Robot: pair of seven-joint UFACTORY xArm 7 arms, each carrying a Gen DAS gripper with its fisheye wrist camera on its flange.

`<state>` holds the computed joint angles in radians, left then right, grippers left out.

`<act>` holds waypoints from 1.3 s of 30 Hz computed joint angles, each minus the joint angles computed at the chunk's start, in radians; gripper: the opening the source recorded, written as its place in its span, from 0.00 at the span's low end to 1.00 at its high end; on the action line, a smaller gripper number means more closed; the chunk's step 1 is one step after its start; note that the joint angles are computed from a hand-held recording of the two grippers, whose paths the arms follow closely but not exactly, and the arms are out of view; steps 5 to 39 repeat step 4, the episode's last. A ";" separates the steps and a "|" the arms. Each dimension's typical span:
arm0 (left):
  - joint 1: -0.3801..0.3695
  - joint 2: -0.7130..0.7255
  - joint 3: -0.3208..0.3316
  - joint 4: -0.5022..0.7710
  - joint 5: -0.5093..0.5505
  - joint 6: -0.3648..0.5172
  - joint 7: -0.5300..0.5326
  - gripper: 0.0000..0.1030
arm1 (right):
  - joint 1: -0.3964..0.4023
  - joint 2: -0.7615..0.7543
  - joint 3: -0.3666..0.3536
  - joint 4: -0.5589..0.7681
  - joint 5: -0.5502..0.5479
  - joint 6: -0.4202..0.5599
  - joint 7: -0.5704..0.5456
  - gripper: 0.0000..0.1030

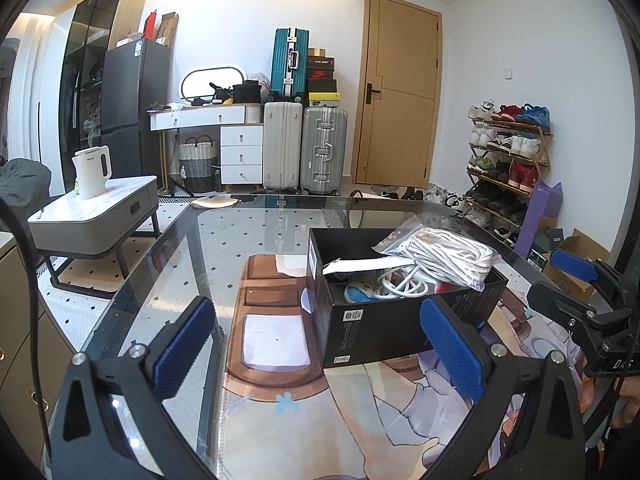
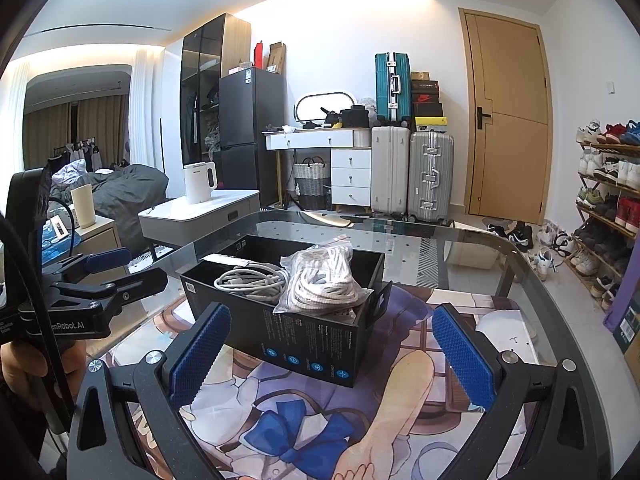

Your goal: Organize soft objects

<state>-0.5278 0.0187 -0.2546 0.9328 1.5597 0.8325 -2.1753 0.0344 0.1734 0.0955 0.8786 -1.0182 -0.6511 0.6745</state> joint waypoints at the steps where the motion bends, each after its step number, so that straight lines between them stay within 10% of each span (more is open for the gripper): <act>1: 0.000 0.000 0.000 0.000 0.000 0.000 0.000 1.00 | 0.000 0.001 0.000 0.001 -0.001 0.000 0.000 0.99; 39: 0.001 -0.005 0.001 -0.003 0.000 -0.001 0.002 1.00 | 0.000 0.000 0.000 -0.001 0.001 0.000 -0.003 0.99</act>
